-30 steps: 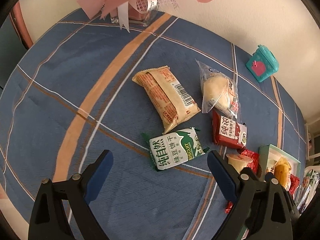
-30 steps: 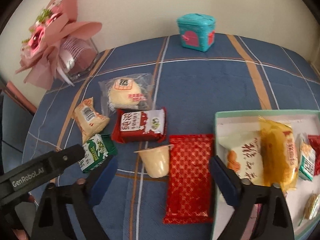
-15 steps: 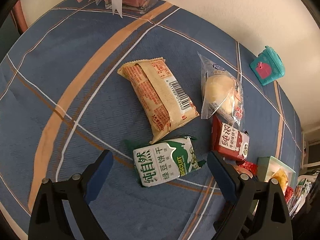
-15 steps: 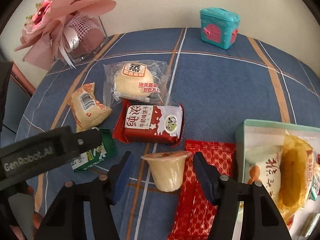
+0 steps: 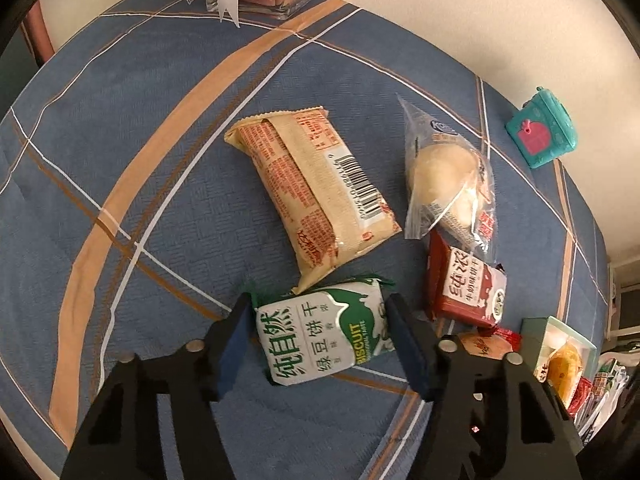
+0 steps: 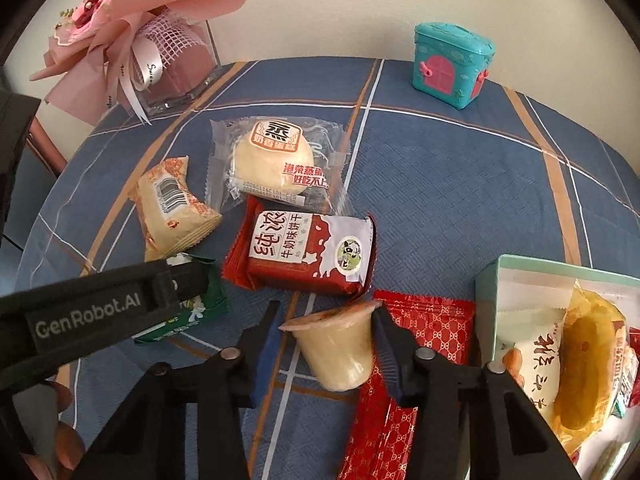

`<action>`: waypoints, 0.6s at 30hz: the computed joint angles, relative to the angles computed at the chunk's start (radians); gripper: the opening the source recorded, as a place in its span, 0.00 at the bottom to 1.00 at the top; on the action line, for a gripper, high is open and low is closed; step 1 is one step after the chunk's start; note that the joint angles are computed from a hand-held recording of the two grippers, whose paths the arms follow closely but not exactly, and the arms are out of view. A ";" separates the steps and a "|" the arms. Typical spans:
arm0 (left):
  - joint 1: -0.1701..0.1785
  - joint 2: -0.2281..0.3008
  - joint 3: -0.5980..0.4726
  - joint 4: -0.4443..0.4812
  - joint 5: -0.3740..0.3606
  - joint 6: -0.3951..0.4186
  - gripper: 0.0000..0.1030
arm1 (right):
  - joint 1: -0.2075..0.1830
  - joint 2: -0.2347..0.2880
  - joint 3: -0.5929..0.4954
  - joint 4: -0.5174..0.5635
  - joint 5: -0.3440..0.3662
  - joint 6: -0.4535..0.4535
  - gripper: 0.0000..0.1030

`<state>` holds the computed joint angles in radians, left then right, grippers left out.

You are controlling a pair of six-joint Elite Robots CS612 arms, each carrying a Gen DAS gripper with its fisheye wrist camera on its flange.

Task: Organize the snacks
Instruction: 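Grasp the cream pudding cup with right tool while left tool grasps green-and-white biscuit pack, then lift and carry the pudding cup and biscuit pack over the tray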

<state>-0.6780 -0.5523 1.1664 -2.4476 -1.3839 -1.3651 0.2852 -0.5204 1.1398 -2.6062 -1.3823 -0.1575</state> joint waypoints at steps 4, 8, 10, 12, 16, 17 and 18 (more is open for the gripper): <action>-0.001 -0.005 0.014 -0.031 -0.010 -0.006 0.61 | -0.002 -0.006 0.007 0.001 0.003 -0.002 0.44; -0.004 -0.011 0.021 -0.048 -0.007 -0.012 0.61 | -0.005 -0.018 0.025 -0.009 0.005 -0.003 0.44; -0.008 -0.015 0.022 -0.049 0.001 -0.011 0.61 | -0.006 -0.026 0.036 -0.019 0.006 -0.004 0.44; -0.012 -0.019 0.023 -0.051 0.008 -0.011 0.61 | -0.009 -0.034 0.047 -0.027 0.007 -0.003 0.44; -0.021 -0.027 0.026 -0.045 0.023 -0.012 0.61 | -0.015 -0.054 0.076 -0.043 0.008 -0.001 0.44; -0.022 -0.026 0.021 -0.040 0.025 -0.013 0.61 | -0.017 -0.060 0.085 -0.048 0.008 0.000 0.44; -0.024 -0.028 0.022 -0.038 0.027 -0.014 0.61 | -0.019 -0.064 0.091 -0.051 0.009 0.000 0.44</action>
<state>-0.7023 -0.5799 1.1886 -2.4858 -1.3566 -1.3792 0.2666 -0.5840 1.2304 -2.6571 -1.3730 -0.1575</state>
